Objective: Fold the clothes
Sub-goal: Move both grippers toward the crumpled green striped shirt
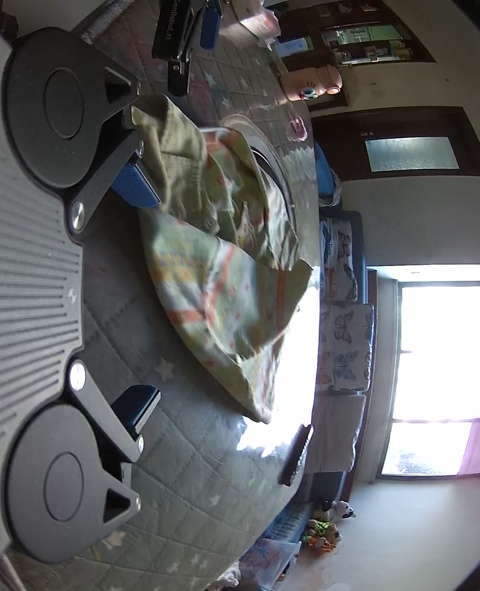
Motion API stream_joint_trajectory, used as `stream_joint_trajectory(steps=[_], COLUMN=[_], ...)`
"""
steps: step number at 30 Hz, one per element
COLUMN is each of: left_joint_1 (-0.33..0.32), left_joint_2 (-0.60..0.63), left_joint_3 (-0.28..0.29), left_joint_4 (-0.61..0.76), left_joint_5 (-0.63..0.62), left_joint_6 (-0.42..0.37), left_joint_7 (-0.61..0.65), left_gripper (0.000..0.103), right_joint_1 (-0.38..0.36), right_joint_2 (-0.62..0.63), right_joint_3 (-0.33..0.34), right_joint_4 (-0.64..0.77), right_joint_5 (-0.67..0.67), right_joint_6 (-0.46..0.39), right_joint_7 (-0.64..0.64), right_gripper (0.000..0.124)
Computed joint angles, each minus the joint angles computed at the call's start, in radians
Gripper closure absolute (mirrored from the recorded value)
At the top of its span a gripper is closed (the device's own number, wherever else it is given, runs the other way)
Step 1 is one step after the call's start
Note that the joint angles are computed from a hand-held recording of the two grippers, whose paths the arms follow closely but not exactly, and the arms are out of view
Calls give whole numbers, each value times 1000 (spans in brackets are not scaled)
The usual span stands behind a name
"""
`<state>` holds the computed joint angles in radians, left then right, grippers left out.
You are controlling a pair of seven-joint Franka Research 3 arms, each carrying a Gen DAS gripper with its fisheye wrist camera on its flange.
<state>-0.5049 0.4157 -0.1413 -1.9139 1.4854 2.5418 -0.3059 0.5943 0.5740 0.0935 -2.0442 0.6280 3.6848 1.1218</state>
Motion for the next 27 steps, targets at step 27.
stream_joint_trajectory(steps=[27], left_joint_1=[-37], left_joint_2=[18], left_joint_3=[-15], left_joint_4=[16], left_joint_5=[-18], left_joint_6=[9], left_joint_7=[81], left_gripper=[0], right_joint_1=[-43], right_joint_2=[-59], right_joint_3=[43], right_joint_4=[-95], right_joint_5=[-180], right_joint_6=[-88], right_joint_7=[184], right_gripper=[21])
